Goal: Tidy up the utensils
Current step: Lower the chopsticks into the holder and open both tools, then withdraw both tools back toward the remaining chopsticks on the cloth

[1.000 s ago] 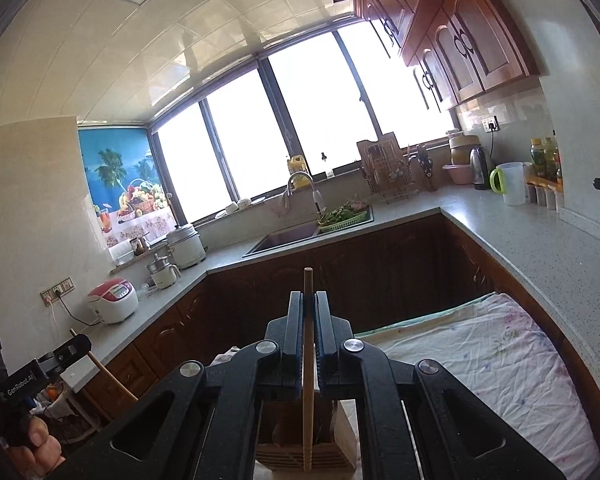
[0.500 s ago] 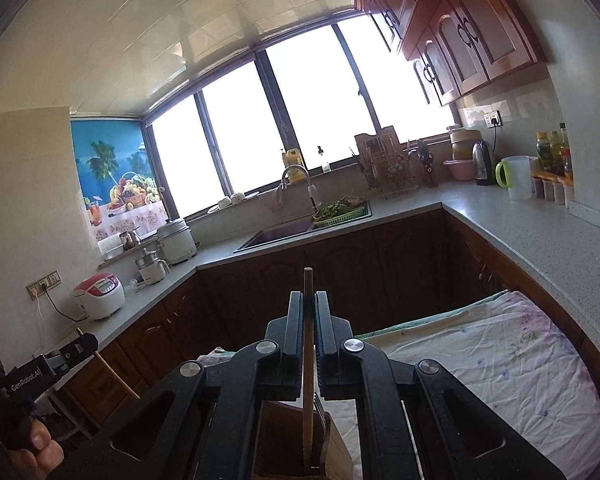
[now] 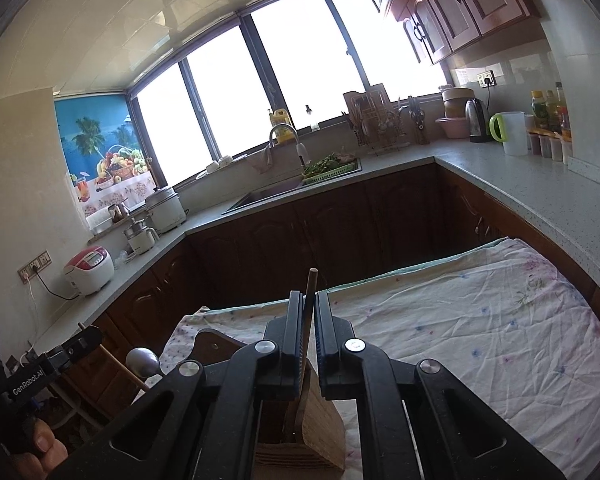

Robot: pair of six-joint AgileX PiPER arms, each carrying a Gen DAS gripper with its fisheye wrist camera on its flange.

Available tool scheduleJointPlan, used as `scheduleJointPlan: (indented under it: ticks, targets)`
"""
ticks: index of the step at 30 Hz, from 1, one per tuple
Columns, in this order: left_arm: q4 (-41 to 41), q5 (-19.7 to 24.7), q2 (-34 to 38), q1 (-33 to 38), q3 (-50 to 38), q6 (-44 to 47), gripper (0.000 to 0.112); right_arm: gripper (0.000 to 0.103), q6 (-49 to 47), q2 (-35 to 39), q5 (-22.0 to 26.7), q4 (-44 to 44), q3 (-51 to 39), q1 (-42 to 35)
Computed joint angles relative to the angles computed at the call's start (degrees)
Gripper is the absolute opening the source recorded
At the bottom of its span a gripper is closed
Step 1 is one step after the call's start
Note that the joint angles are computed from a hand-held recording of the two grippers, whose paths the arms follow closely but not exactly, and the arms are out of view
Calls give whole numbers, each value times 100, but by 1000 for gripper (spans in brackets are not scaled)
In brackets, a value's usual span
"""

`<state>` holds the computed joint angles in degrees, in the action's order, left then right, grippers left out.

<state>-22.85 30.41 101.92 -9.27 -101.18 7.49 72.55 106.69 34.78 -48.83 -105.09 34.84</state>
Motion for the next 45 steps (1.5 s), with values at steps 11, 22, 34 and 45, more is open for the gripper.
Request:
scheduleJointPlan:
  ticks: [11,22,34,45]
  targets:
    - [196,235,113,7,-237,-160,6,8,-353,63,42,410,-201,-62]
    - [290,75,-234,-19,171,-227,59,73,640,-502,-451,-76,660,-122]
    - [-114,-23,-1104,115,1488,-210,95,100,1892,-1525,-495,-1030,2163,295]
    - [-91,-41,-1977,-19,2989,-226,95,101,2866,-2405,-34,-1371,3807,1032]
